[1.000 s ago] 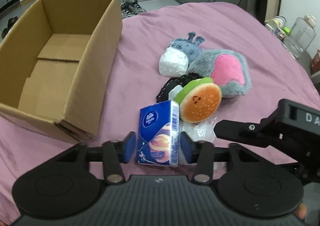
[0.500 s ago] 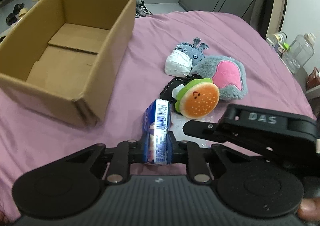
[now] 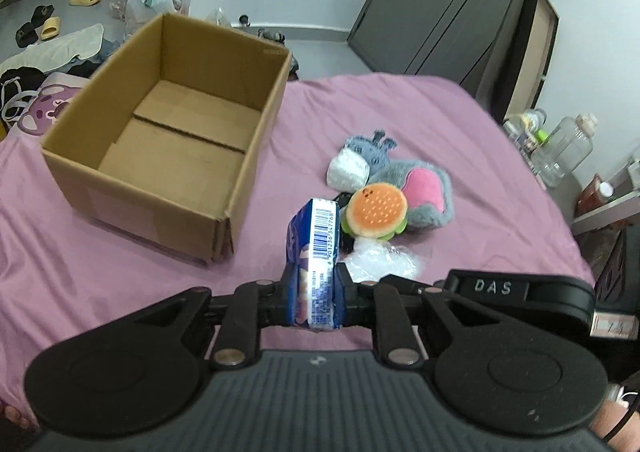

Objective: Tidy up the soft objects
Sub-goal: 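Carry the tissue pack and plastic bag over the cardboard box with both tools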

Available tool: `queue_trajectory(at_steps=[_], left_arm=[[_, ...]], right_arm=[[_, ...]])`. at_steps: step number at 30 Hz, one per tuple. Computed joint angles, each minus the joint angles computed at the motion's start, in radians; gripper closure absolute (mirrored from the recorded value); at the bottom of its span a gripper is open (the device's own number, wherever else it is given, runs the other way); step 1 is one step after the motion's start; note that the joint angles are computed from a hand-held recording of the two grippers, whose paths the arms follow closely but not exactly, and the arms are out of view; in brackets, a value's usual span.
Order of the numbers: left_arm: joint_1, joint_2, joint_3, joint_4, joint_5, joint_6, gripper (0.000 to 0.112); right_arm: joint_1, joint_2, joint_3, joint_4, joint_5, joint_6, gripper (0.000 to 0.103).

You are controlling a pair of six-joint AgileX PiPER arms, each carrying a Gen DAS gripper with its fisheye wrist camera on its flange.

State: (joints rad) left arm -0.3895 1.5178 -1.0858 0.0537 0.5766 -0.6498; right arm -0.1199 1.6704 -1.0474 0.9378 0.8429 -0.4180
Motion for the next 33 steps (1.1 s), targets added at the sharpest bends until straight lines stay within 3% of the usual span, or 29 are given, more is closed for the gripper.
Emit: queue_trajectory(at_steps=[21, 33], left_arm=[[0.214, -0.229, 0.033, -0.208, 0.055, 0.254, 0.095], [0.372, -0.236, 0.013, -0.353, 0.071, 0.46, 0.095]], right_arm=[[0.162, -0.155, -0.083, -0.107, -0.106, 0.218, 0.092], [0.254, -0.099, -0.224, -0.142, -0.127, 0.26, 0.092]])
